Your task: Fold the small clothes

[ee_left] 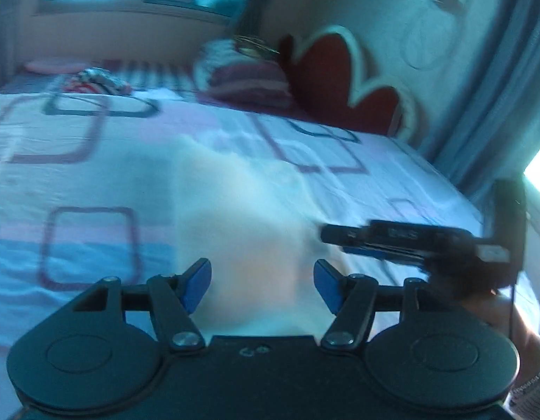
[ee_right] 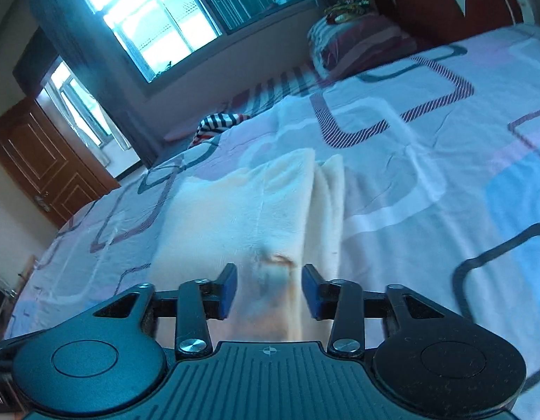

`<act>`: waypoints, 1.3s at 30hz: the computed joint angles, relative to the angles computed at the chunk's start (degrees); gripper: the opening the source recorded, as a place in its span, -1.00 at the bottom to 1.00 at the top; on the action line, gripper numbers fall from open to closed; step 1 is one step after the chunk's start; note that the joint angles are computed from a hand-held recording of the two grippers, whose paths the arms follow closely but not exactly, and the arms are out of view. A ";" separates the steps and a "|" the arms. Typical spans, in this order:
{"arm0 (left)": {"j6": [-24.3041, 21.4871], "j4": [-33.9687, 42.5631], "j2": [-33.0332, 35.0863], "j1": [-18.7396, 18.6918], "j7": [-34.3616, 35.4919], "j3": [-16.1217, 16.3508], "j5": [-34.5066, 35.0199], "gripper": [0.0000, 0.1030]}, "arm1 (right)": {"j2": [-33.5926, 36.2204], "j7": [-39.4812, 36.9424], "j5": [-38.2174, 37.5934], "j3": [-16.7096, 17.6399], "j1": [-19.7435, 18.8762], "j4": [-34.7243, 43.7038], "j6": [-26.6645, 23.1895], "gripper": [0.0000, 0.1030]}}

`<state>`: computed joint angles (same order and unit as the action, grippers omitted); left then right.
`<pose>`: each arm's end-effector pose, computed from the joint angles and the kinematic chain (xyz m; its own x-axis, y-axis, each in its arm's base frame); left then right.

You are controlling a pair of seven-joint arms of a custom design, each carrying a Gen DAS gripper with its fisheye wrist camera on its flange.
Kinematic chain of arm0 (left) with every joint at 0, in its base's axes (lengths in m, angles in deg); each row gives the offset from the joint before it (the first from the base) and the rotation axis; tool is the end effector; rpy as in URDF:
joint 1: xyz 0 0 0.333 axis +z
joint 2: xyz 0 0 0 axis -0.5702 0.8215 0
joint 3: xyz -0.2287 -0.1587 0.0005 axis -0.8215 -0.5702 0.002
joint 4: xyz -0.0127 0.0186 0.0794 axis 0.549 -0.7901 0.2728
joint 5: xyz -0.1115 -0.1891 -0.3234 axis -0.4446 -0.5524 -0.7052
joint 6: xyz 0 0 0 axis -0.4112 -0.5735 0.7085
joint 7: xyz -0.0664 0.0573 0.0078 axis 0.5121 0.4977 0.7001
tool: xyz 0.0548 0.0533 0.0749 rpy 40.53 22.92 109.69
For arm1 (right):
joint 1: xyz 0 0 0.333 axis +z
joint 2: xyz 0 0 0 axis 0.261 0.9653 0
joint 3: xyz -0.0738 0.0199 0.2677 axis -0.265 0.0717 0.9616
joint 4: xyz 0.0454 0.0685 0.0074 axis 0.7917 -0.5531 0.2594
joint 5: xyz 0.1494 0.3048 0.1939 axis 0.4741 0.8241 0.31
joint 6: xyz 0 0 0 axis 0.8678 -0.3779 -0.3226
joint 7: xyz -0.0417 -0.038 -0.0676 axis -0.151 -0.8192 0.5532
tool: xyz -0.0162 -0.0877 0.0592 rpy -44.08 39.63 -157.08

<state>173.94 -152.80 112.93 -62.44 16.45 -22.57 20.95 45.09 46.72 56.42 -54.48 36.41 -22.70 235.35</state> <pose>0.4885 -0.4083 0.3152 -0.1238 -0.9479 0.2936 -0.6808 -0.1341 -0.7201 0.5688 0.3051 0.2933 0.1964 -0.8284 -0.5245 -0.7754 0.1962 -0.6002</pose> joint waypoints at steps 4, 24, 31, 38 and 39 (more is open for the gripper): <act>-3.34 -1.05 0.09 0.85 2.36 0.57 -6.21 0.22 | 3.77 10.68 -9.78 -0.76 0.50 2.96 -0.45 0.15; -1.80 11.57 10.65 -2.42 1.93 6.11 -13.65 0.21 | 7.34 8.56 -17.21 14.38 -12.07 4.38 5.86 -0.73; -2.41 16.27 15.89 -2.90 14.19 5.37 -23.73 0.27 | 6.91 21.19 -26.05 7.63 -8.64 1.35 2.84 -0.73; 0.44 14.35 13.69 -4.97 16.07 9.14 -27.59 0.22 | 6.21 18.59 -28.00 17.23 -17.11 -0.90 6.94 -0.34; 0.39 14.94 13.99 -4.74 16.93 9.03 -28.45 0.22 | 6.65 18.65 -28.73 18.05 -17.67 -0.63 7.79 -0.16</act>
